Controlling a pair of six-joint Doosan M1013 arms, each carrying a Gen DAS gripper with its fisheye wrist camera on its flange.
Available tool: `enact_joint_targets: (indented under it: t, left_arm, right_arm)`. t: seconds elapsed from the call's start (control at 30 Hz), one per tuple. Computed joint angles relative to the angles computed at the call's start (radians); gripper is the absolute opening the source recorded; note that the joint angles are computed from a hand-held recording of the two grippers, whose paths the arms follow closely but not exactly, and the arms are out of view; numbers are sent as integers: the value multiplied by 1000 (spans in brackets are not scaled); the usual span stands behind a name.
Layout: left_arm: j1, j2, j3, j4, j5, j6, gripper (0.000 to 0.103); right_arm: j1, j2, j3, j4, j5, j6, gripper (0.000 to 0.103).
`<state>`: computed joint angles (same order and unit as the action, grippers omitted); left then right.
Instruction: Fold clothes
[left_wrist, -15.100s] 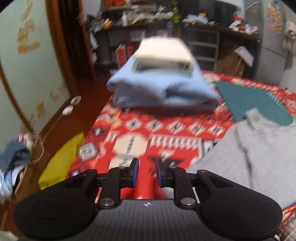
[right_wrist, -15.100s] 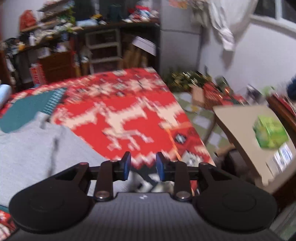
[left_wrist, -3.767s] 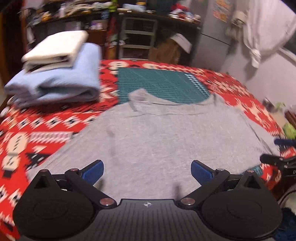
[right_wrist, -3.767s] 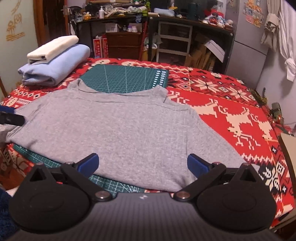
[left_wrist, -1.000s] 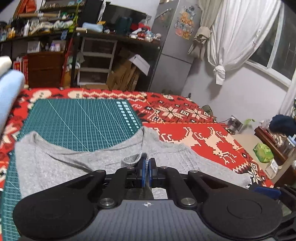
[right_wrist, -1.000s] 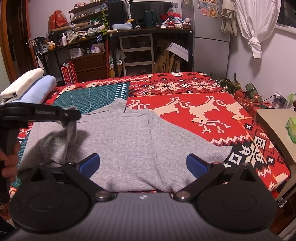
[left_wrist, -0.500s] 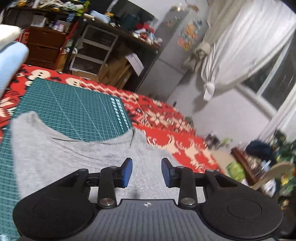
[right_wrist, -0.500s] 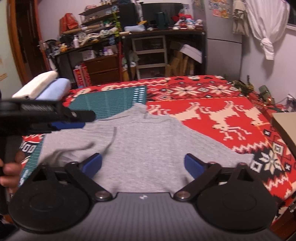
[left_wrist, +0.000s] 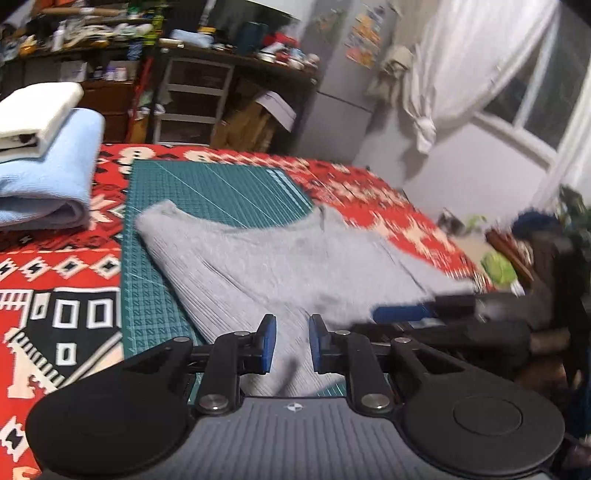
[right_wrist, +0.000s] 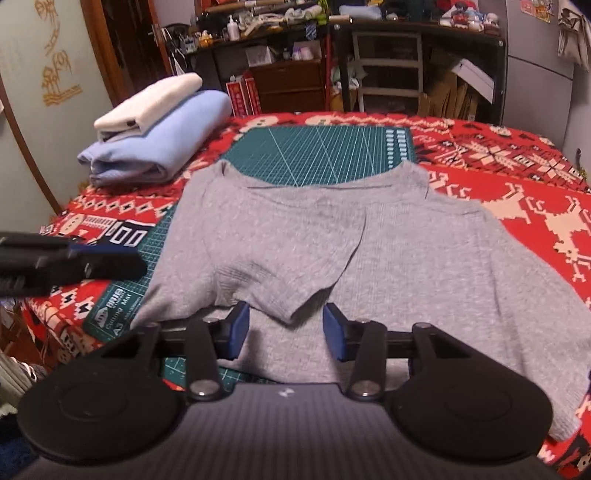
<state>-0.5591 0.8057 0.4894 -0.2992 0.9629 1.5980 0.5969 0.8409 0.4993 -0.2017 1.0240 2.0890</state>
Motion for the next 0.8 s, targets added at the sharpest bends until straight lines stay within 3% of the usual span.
enact_joint_targets:
  t: [0.03, 0.07, 0.17, 0.4, 0.43, 0.47, 0.67, 0.8]
  left_arm:
    - [-4, 0, 3, 12, 3, 18, 23]
    - [-9, 0, 6, 23, 5, 36, 25]
    - [-22, -2, 16, 63, 7, 87, 31]
    - [-33, 21, -14, 129, 63, 157, 30]
    - [-34, 21, -12, 138, 68, 169, 22]
    - [-35, 22, -13, 146, 74, 182, 8]
    - [-22, 1, 8, 94, 64, 243, 2]
    - [-14, 15, -20, 85, 118, 239, 2]
  right_arm:
    - [-1, 10, -17, 7, 12, -7, 28]
    - [-1, 20, -35, 14, 28, -22, 7]
    - [-3, 15, -25, 32, 25, -31, 1]
    - [-35, -62, 88, 134, -65, 35, 0]
    - [-39, -67, 93, 139, -69, 50, 0]
    - [-43, -69, 96, 145, -71, 60, 0]
    - [-53, -69, 92, 169, -43, 47, 0]
    - [-54, -47, 49, 183, 30, 5, 0]
